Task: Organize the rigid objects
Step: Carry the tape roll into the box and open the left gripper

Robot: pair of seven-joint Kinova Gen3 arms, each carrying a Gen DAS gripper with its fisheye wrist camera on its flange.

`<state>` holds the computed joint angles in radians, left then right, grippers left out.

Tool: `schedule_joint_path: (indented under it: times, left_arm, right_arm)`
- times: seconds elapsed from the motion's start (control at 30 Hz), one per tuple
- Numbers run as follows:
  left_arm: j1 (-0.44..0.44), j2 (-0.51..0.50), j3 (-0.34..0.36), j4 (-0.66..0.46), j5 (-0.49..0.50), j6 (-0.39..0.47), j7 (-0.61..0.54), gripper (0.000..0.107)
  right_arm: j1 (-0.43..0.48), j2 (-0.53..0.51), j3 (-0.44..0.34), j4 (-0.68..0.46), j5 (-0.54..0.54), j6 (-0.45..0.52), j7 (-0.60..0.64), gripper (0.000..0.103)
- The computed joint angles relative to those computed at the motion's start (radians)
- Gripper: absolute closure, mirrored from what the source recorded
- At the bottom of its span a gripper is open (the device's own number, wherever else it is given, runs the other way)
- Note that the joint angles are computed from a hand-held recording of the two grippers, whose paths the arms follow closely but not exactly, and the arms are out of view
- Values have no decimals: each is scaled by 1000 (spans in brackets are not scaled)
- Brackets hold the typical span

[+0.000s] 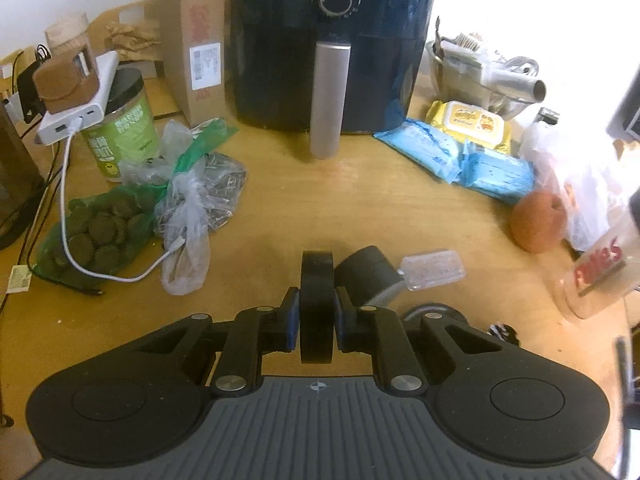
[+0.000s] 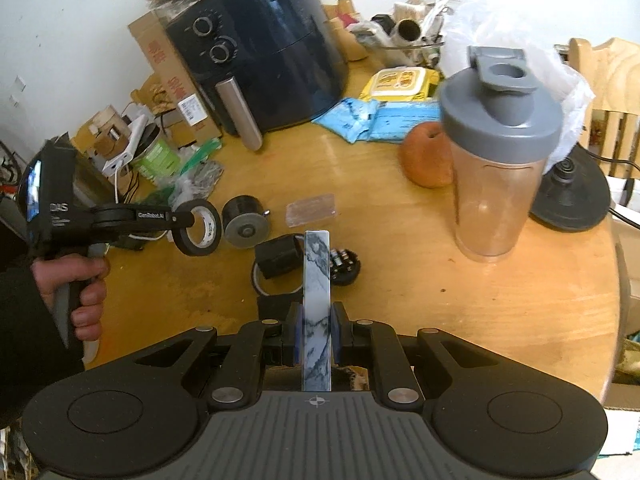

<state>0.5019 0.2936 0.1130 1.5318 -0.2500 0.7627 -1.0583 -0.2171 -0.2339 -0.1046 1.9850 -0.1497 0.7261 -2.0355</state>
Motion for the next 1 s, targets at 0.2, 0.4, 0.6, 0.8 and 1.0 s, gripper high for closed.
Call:
schedule_joint_path:
  times: [0.2, 0.4, 0.6, 0.8, 1.0]
  left_arm:
    - [-6, -73, 19, 44, 17, 0, -6, 90]
    - [-19, -148, 45, 95, 39, -11, 9, 90]
    - [-35, -212, 75, 137, 62, -14, 14, 90]
    - [-56, -271, 100, 171, 101, -11, -8, 90]
    - [-74, -325, 118, 200, 163, 1, -61, 90]
  right_arm:
    - [-28, 23, 17, -14, -45, 2, 66, 86]
    - [-43, 40, 27, -25, -92, 5, 137, 86]
    - [-46, 39, 36, -27, -131, 12, 198, 86]
    - [-44, 18, 33, -19, -148, 19, 217, 86]
    - [-44, -6, 36, -7, -158, 29, 229, 86]
